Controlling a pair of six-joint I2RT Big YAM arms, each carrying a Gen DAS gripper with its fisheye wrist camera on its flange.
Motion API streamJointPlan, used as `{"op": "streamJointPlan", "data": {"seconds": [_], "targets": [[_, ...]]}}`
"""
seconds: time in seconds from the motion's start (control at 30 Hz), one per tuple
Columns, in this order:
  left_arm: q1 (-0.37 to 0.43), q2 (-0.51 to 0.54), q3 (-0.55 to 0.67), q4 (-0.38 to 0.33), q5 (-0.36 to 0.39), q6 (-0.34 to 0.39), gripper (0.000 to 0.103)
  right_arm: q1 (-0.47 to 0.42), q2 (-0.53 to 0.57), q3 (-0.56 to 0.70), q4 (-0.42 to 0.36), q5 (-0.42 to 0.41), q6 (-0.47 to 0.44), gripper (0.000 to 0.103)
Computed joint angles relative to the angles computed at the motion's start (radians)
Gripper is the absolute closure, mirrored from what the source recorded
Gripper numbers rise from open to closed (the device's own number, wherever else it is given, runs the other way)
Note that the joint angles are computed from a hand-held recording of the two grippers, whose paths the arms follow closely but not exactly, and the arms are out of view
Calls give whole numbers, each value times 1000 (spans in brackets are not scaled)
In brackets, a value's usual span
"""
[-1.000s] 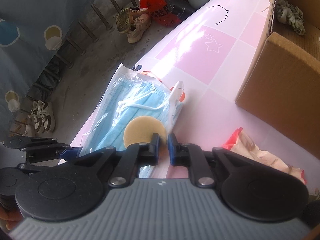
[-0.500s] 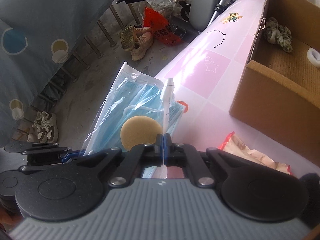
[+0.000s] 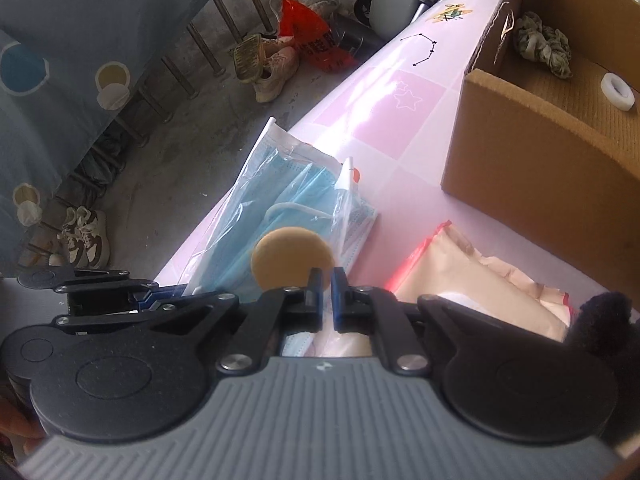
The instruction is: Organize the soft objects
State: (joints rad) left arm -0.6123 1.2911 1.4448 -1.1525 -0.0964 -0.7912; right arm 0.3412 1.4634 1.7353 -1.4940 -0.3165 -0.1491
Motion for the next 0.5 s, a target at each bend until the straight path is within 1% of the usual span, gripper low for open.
{"op": "streamJointPlan", "data": {"seconds": [0.03, 0.07, 0.13, 0.2, 0.23, 0.3, 0.4, 0.5], "targets": [[4, -1, -8, 4, 7, 0, 94, -2, 1, 1, 3, 2, -4, 86], [11, -6, -17, 10, 18, 2, 94, -5, 4, 11, 3, -6, -15, 80], [19, -15, -31, 21, 29, 11, 94, -16, 5, 34, 9, -49, -45, 62], [26, -19, -38, 24, 38, 21, 94, -14, 24, 80, 6, -83, -73, 48], [28, -20, -41, 26, 42, 26, 94, -12, 39, 103, 6, -96, -79, 45], [32, -22, -45, 31, 44, 33, 94, -9, 76, 146, -5, -127, -74, 45], [34, -22, -50, 38, 45, 33, 94, -7, 152, 210, -32, -200, -20, 45], [32, -27, -58, 45, 41, 28, 94, 1, 201, 229, -38, -211, 23, 45]]}}
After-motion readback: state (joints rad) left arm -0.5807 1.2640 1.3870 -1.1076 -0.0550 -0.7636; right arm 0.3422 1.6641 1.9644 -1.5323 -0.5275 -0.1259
